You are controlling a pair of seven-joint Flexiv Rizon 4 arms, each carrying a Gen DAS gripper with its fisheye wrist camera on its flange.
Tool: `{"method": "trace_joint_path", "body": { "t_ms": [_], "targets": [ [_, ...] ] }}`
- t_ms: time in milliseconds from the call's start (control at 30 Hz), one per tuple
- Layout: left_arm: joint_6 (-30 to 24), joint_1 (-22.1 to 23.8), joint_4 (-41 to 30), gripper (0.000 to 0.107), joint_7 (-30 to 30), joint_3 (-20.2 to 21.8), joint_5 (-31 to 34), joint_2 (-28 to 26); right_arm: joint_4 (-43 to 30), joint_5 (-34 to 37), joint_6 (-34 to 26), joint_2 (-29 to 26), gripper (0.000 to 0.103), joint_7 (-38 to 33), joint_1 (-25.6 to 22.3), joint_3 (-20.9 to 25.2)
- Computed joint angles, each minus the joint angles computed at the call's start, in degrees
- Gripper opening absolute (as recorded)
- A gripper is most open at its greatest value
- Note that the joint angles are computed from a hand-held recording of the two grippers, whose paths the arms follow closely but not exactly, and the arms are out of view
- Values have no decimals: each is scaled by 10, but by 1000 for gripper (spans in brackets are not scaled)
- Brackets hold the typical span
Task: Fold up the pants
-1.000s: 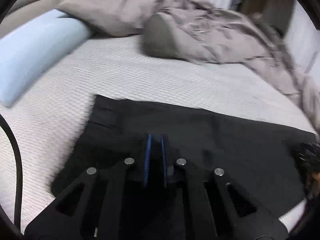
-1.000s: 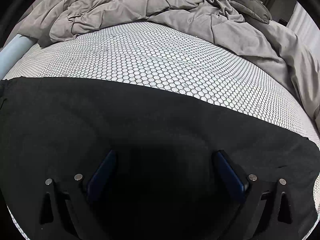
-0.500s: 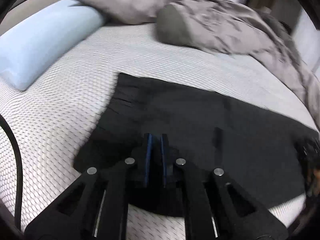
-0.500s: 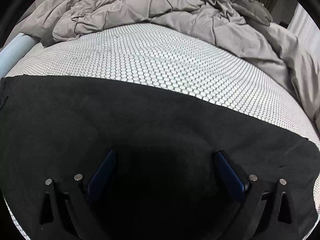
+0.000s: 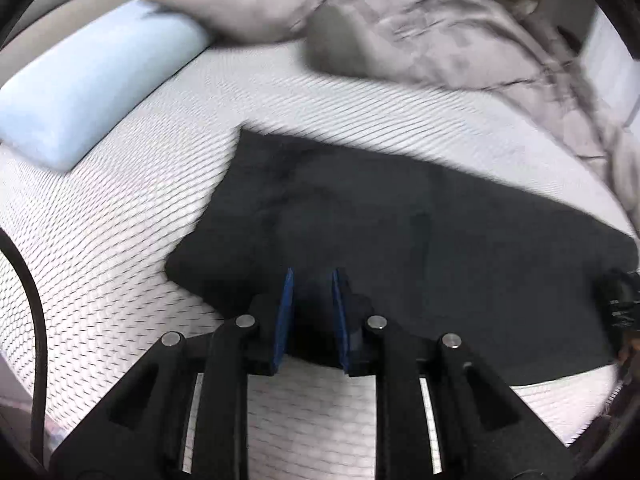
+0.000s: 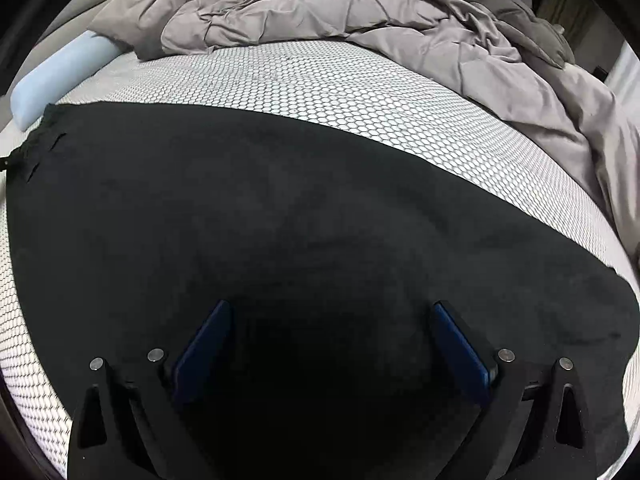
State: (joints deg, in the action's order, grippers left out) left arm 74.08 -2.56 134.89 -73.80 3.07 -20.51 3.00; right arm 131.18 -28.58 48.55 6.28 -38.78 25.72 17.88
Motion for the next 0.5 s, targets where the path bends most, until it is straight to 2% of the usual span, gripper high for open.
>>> {"method": "trace_joint_path", "body": {
  "t_ms": [33,67,100,133,167,200,267,367,467,500],
  "targets": [
    [4,-11,4,23,26,-3,-30,5,1,12,9,3,100,-4,3,1],
    [20,-36,8,34,49,-17,-68,12,2,32,23,5,100,-17,7,2],
    [31,-55,4,50,66,-25,-94,5,0,55,36,5,100,-39,14,4],
    [45,-91,5,58,114,-41,-152,1,-3,53,34,2,100,-52,19,8],
    [54,-111,2,73,132,-56,-173,-6,-6,30,17,-3,100,-54,23,14],
    [49,-125,-8,80,135,-69,-162,-16,-5,12,3,-5,100,-58,25,16],
    [44,-147,-29,80,130,-91,-128,-44,9,22,14,7,100,-80,25,13],
    [-10,-161,-73,80,50,-103,-21,-87,32,82,7,47,100,-122,16,5],
    [-25,-178,-111,81,-23,-101,57,-136,80,104,-43,135,101,-135,-16,-2],
    [-30,-193,-127,85,-67,-87,110,-147,92,109,-69,165,101,-134,-30,-4]
  ]
}}
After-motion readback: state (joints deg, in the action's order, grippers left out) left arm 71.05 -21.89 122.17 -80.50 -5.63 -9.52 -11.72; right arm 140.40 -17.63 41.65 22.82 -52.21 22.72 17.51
